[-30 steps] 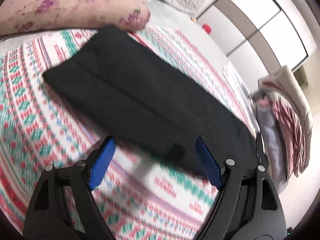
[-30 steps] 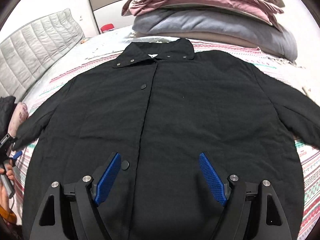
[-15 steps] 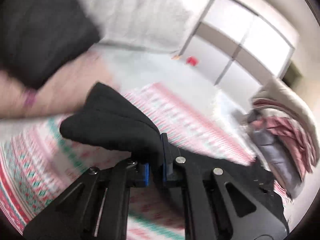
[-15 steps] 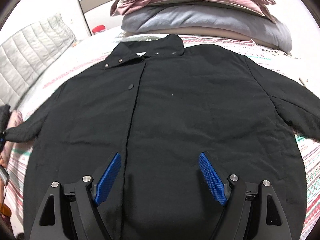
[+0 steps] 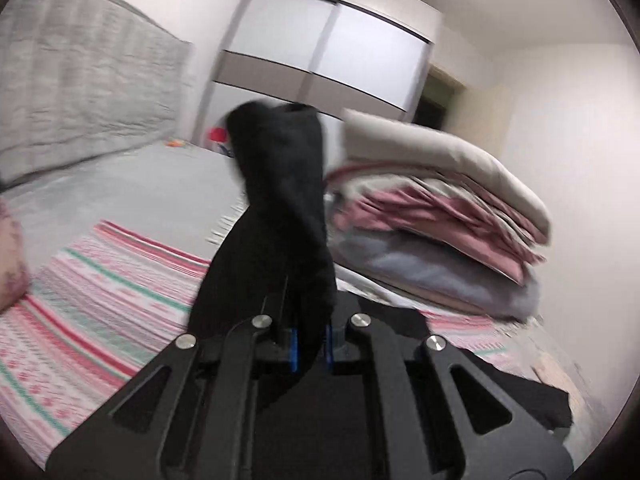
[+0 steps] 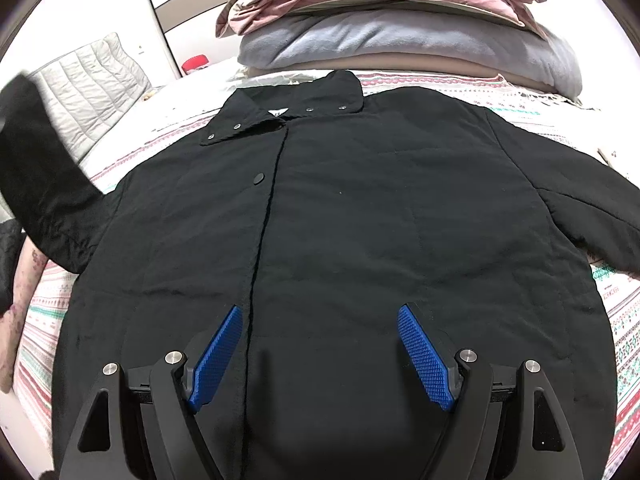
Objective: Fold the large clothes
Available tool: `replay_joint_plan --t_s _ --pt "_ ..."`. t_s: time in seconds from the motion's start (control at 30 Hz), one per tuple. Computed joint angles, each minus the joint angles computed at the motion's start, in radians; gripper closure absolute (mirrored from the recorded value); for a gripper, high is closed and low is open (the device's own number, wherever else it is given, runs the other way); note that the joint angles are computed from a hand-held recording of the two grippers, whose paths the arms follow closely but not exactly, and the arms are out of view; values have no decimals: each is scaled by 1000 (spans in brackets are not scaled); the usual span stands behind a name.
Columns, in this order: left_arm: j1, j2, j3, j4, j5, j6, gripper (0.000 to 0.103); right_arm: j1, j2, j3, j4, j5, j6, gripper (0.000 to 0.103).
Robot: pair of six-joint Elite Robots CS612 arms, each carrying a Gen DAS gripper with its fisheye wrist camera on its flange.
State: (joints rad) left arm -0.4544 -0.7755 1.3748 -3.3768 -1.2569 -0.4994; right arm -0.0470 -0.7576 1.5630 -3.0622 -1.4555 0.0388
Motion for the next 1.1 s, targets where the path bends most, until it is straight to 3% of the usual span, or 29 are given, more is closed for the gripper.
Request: replay_joint_plan --t_s 0.3,0.37,0.43,0.5,0.67,0.73,0.9,0.93,1.03,1.1 --pt "-50 98 -130 157 -224 30 92 -9 1 -4 6 -2 23 21" --pt "-51 113 -142 218 -311 66 86 -12 1 -4 5 -2 31 21" --pt "-49 129 -164 304 -408 104 63 -15 1 -4 5 -3 39 21" --pt "-46 136 -169 388 -491 141 54 -17 3 -6 5 -8 51 21" --pt "-30 91 -59 305 -487 188 46 -30 9 -10 3 23 82 21" --pt "-24 75 -16 266 -429 193 44 -41 14 -13 -10 81 108 21" --pt "-1 56 52 272 -233 174 45 -69 68 -62 -64 330 217 22" --pt "4 57 60 273 -220 167 45 -68 87 -86 -59 362 227 23" --pt "21 67 78 282 -227 129 45 -56 124 -137 -46 353 249 51" --pt "25 73 93 251 -236 132 45 -54 154 -168 -80 396 284 84"
